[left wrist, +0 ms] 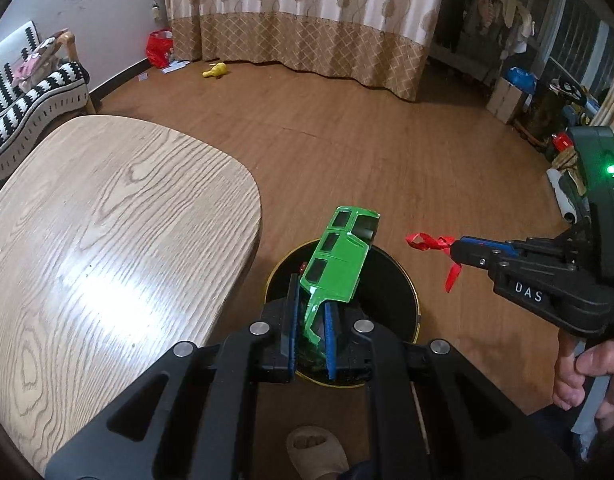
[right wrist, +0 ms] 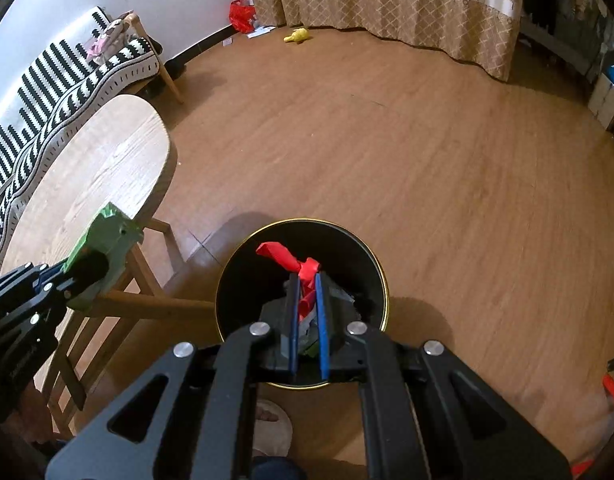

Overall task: Collect trash
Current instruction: 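Carry both items over the bin and open right tool to drop ribbon, then open left tool over the bin to drop the green toy car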

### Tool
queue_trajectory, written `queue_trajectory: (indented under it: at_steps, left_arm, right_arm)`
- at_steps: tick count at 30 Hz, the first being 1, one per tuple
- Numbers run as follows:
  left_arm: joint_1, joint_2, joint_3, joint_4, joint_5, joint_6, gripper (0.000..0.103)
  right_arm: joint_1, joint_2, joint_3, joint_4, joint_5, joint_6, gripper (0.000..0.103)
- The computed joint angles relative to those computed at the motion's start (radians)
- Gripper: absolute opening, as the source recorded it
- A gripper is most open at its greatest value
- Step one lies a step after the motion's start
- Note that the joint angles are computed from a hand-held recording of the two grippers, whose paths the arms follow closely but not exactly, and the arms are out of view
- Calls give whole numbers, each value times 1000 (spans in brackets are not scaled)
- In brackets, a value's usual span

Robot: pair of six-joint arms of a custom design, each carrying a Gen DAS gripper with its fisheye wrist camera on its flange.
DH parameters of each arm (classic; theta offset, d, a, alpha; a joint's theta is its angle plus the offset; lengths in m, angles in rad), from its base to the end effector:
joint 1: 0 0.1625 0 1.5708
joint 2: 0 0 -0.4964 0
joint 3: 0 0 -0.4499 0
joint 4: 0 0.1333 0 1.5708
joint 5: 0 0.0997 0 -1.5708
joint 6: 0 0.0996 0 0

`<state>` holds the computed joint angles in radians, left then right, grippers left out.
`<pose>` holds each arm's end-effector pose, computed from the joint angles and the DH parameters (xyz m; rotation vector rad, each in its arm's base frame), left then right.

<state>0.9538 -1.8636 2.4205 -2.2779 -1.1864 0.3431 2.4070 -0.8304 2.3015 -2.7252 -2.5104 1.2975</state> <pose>-0.0639 -0.3850 0.3236 1.2424 2.4738 -0.2799 0.3739 -0.2665 -0.0056 -0.3432 -2.2747 0.8426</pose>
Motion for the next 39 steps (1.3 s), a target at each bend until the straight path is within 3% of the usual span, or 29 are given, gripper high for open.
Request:
queue_trajectory:
  at_steps: [21,22,23,25,31,39]
  left_arm:
    - [-9,8,12,-12,7,1,9]
    - [-9,8,12,-12,7,1,9]
    - [-9,8,12,-12,7,1,9]
    - [-9,8,12,-11,7,2,9]
    - [-8,6,16,-5,5,3,9]
    - [-13,23,32,-1,3,13,9]
  right_arm:
    - [-9,8,12,-79,8,-37,9]
    - [-9,7,14,-83,8,-38,16]
    - [-9,4,18,-88,6,-39,43]
    - [-2,1,21,-89,-14,-27,77]
    - [21,-2,14,-71,-56,-3,77]
    - [33,-42,29,49,-97,164,78]
